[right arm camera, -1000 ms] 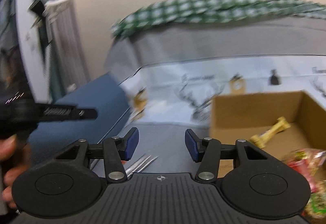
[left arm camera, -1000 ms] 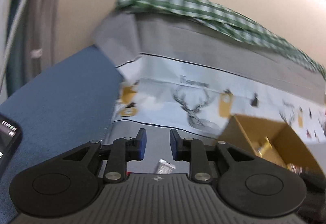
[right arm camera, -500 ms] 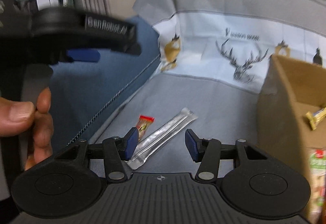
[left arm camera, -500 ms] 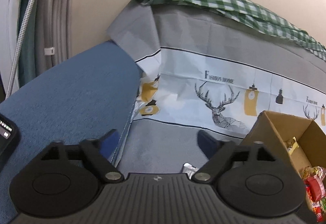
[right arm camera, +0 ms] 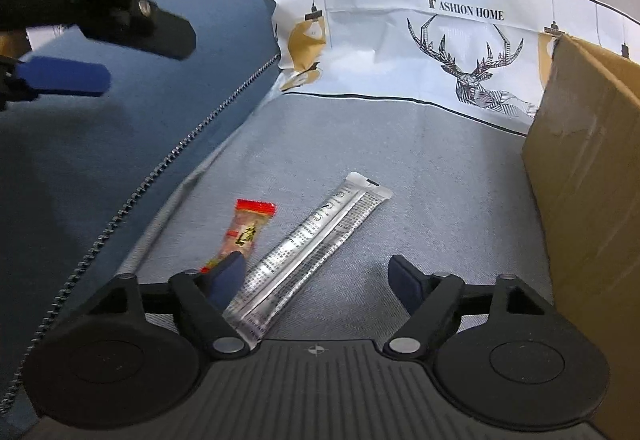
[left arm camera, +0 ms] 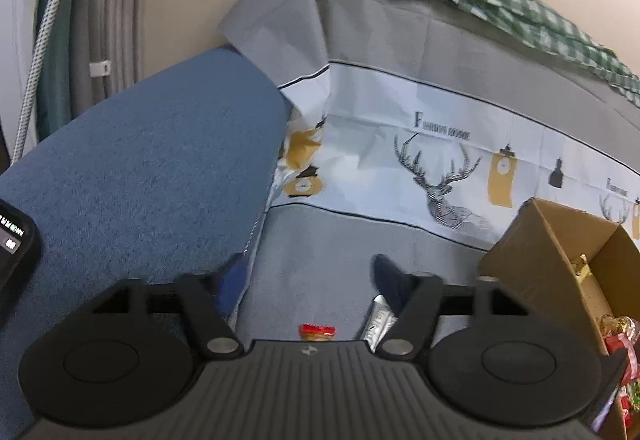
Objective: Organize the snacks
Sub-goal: 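Move both tools back to the remaining snacks on the sofa, then grasp the small red-wrapped candy with left tool while right tool grasps the silver stick pack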
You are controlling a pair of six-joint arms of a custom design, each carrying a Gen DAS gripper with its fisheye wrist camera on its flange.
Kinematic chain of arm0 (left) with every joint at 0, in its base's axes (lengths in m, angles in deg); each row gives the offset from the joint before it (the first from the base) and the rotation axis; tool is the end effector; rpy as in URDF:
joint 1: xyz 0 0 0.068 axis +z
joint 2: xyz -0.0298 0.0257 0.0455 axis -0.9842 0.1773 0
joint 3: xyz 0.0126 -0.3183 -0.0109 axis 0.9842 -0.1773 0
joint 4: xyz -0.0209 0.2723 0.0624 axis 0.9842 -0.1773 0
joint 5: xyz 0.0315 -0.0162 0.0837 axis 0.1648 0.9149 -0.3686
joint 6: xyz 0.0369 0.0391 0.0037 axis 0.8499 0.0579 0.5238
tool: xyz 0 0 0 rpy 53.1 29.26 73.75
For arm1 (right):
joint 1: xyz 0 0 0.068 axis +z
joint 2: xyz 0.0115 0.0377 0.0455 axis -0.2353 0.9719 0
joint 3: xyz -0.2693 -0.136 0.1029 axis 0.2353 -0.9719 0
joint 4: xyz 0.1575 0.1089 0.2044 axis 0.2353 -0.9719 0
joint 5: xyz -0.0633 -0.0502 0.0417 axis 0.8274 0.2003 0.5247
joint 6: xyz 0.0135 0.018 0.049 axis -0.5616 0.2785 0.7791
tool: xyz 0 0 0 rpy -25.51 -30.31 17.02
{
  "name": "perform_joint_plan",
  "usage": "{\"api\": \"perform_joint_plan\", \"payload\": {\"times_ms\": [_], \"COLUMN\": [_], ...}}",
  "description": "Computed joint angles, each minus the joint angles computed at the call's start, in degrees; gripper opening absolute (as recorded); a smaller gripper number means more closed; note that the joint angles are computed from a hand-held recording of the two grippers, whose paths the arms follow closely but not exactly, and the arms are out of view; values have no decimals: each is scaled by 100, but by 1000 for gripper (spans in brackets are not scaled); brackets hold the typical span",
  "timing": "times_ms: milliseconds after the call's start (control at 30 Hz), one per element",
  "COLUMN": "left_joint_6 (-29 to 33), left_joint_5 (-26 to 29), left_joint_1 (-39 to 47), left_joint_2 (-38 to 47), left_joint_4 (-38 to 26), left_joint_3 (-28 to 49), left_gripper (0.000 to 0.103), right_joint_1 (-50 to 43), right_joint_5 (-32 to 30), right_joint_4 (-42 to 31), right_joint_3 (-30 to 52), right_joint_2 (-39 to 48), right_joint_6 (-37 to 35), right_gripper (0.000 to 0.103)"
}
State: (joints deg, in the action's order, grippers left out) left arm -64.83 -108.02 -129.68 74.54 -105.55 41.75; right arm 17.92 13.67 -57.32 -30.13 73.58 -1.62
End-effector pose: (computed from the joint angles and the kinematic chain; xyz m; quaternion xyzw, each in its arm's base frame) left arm 0.1603 -0.1466 0.2298 -0.2611 0.8479 0.0656 0.4566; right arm 0.2322 0.1498 0.1332 -0.2689 0.8603 0.1976 0.3856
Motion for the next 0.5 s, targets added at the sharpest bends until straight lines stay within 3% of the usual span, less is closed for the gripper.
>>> {"api": "perform_joint_plan", "payload": {"times_ms": [100, 267, 367, 500], "left_joint_6": [-193, 119, 161, 368], "left_joint_5": [-30, 203, 331, 612], "left_joint_1": [21, 177, 207, 267], "left_joint_2": [12, 33, 101, 146], "left_joint_4": [-158, 75, 97, 332], "left_joint_3": [46, 56, 106, 89], "left_gripper": [103, 103, 103, 103], "right_joint_1": [54, 174, 149, -115], "right_joint_5": [81, 403, 483, 72], "right_joint_4": [44, 287, 309, 138], "right_joint_3": [114, 28, -64, -118], "right_joint_2": [273, 345, 206, 48], "right_joint_6": [26, -53, -187, -340], "right_gripper": [81, 75, 57, 15]}}
